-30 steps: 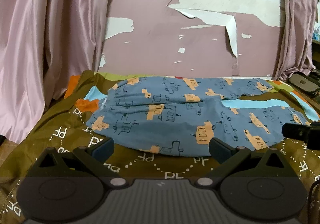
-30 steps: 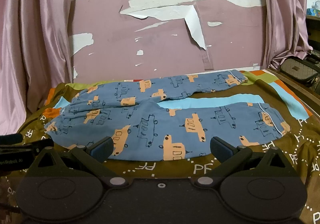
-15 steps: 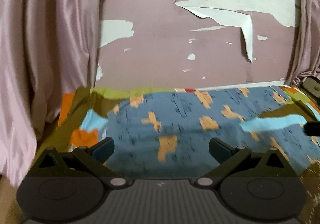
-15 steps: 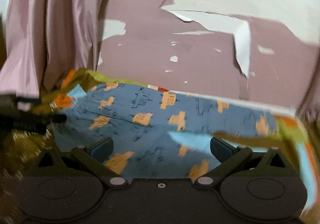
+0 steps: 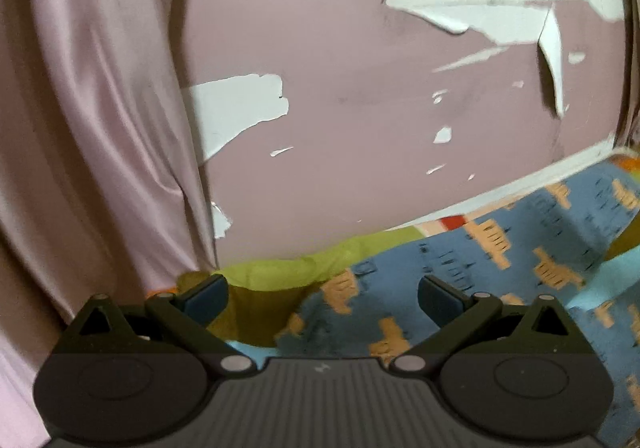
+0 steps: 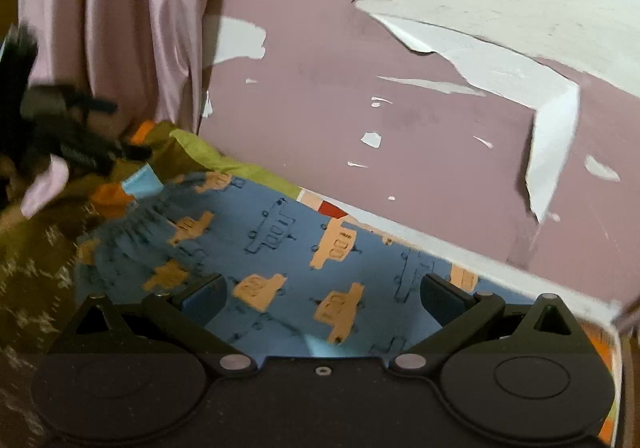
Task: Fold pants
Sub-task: 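Reach both grippers to the waistband of the pants and close on it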
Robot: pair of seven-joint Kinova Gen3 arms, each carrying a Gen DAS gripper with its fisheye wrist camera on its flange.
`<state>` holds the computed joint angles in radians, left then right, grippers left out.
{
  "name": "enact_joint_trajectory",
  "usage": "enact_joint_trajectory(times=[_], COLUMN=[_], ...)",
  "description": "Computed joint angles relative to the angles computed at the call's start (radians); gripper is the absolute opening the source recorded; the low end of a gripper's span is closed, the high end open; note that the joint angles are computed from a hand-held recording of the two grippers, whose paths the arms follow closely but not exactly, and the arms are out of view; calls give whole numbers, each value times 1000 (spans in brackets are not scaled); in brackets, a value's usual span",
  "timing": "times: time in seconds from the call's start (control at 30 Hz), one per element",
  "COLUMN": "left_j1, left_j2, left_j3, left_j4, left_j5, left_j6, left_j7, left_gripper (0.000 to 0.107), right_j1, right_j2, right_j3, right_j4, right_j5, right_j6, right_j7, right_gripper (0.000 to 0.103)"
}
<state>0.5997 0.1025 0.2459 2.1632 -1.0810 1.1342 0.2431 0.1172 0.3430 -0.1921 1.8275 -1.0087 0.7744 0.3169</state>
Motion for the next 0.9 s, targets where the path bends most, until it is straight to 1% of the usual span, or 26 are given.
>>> enact_joint_trajectory(times=[0.07, 0.1, 0.13, 0.2, 0.27, 0.3, 0.33, 0.4, 0.43, 0.5, 0.53, 0.6, 0.63, 0.7, 0.77, 0.8, 0.87, 0.9], left_j1=[-79, -109, -122, -118, -148, -173, -203, -233, -266, -347, -366, -359, -364, -413, -457, -471, -507, -516], left_j2=[7, 5, 4, 9, 35, 48, 60, 85, 94, 118, 125, 148, 152, 158, 162, 163, 164, 163], left_j3=[24, 22, 3, -66, -99, -104, -104, -134, -128, -106, -117, -184, -202, -209, -217, -219, -216, -218], left_j4=[-13, -13, -11, 2, 26, 38, 50, 70, 80, 87, 87, 82, 83, 77, 74, 76, 74, 74], left_j5=[0, -3, -10, -51, -133, -173, -214, -295, -336, -409, -435, -488, -512, -529, -538, -544, -522, -493], left_j6=[-39, -72, -113, -194, -276, -316, -357, -438, -479, -560, -601, -666, -691, -760, -837, -861, -914, -933], left_j7=[-81, -122, -163, -218, -209, -194, -184, -166, -162, -172, -178, -143, -117, -98, -116, -127, -194, -235], left_gripper=[103, 103, 103, 103, 103, 103, 103, 103, 103, 101, 100, 94, 91, 80, 73, 72, 71, 68], right_j1=[-24, -32, -46, -79, -107, -113, -116, -112, -100, -89, -103, -129, -147, -169, -174, -176, -181, -181], right_j2=[48, 67, 86, 130, 180, 204, 230, 284, 313, 370, 388, 422, 440, 470, 494, 506, 532, 543], right_j3=[-2, -6, -9, -16, -25, -37, -53, -91, -116, -141, -131, -123, -113, -103, -112, -115, -118, -120], right_j4=[-58, -81, -104, -160, -210, -226, -238, -269, -288, -344, -371, -415, -441, -482, -510, -530, -583, -606], right_j5=[42, 64, 92, 161, 212, 222, 223, 219, 209, 218, 244, 292, 318, 360, 391, 408, 442, 461], right_j6=[-1, -6, -16, -32, -50, -68, -94, -126, -135, -113, -103, -119, -121, -120, -124, -115, -71, -43], right_j7=[1, -4, -16, -57, -96, -105, -111, -123, -126, -167, -205, -256, -288, -344, -375, -392, -439, -458], right_gripper=[102, 102, 102, 102, 102, 101, 100, 93, 92, 90, 89, 80, 77, 66, 63, 63, 63, 63])
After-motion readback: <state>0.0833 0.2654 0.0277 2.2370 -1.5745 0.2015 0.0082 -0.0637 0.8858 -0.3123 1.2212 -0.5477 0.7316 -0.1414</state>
